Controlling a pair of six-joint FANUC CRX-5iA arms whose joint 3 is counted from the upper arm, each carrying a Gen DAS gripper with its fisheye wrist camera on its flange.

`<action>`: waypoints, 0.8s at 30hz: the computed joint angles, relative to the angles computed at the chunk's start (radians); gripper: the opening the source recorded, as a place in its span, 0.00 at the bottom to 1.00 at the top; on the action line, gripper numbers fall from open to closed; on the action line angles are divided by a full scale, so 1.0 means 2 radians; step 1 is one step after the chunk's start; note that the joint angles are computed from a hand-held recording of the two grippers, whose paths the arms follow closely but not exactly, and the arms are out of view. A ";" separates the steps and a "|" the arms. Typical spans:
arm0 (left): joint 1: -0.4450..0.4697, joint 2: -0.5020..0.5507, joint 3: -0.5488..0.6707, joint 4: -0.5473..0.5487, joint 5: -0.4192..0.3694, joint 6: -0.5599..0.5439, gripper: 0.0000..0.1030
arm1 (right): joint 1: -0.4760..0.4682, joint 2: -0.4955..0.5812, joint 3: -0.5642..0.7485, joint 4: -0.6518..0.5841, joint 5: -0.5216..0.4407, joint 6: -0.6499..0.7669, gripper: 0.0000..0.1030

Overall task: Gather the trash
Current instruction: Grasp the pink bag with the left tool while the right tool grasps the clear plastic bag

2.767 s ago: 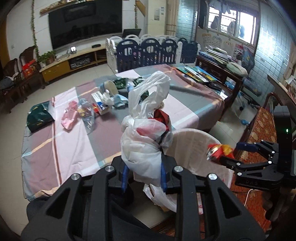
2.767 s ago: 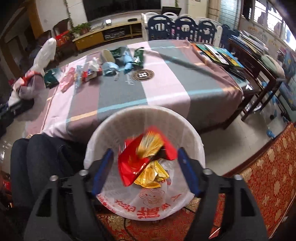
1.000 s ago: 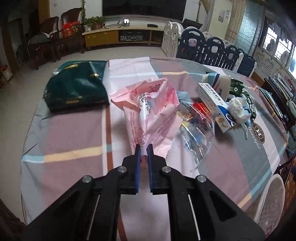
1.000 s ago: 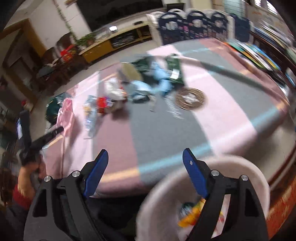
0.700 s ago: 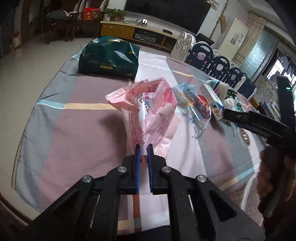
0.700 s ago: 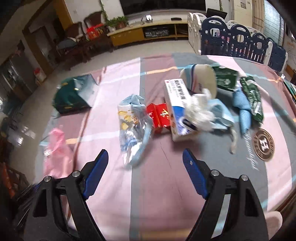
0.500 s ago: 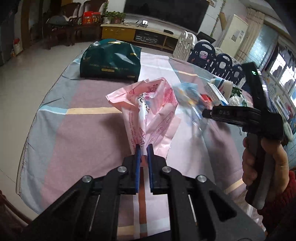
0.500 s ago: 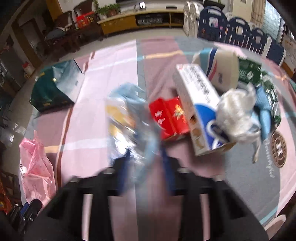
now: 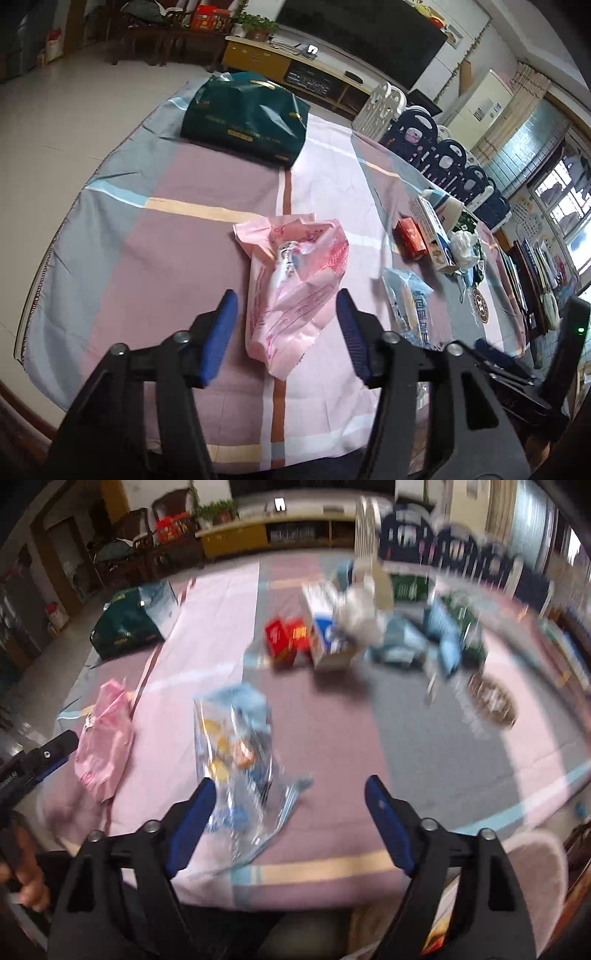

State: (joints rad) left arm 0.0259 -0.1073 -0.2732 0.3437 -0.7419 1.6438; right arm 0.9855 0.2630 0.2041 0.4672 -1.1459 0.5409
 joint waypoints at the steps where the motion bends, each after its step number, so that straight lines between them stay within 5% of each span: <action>1: 0.000 0.001 0.001 -0.001 -0.001 0.001 0.61 | 0.004 0.012 0.012 0.016 -0.009 0.021 0.83; 7: 0.003 0.011 0.003 0.010 -0.003 0.000 0.65 | -0.003 0.097 0.109 -0.018 -0.055 0.142 0.83; 15: -0.012 0.031 0.028 -0.016 -0.018 -0.004 0.68 | -0.004 0.079 0.088 -0.059 -0.049 0.098 0.27; 18: -0.021 0.049 0.050 -0.037 -0.031 -0.002 0.67 | -0.007 0.057 0.070 -0.070 -0.036 0.071 0.24; 24: -0.013 0.082 0.058 0.013 -0.064 -0.047 0.24 | 0.002 0.025 0.042 -0.047 -0.028 0.041 0.23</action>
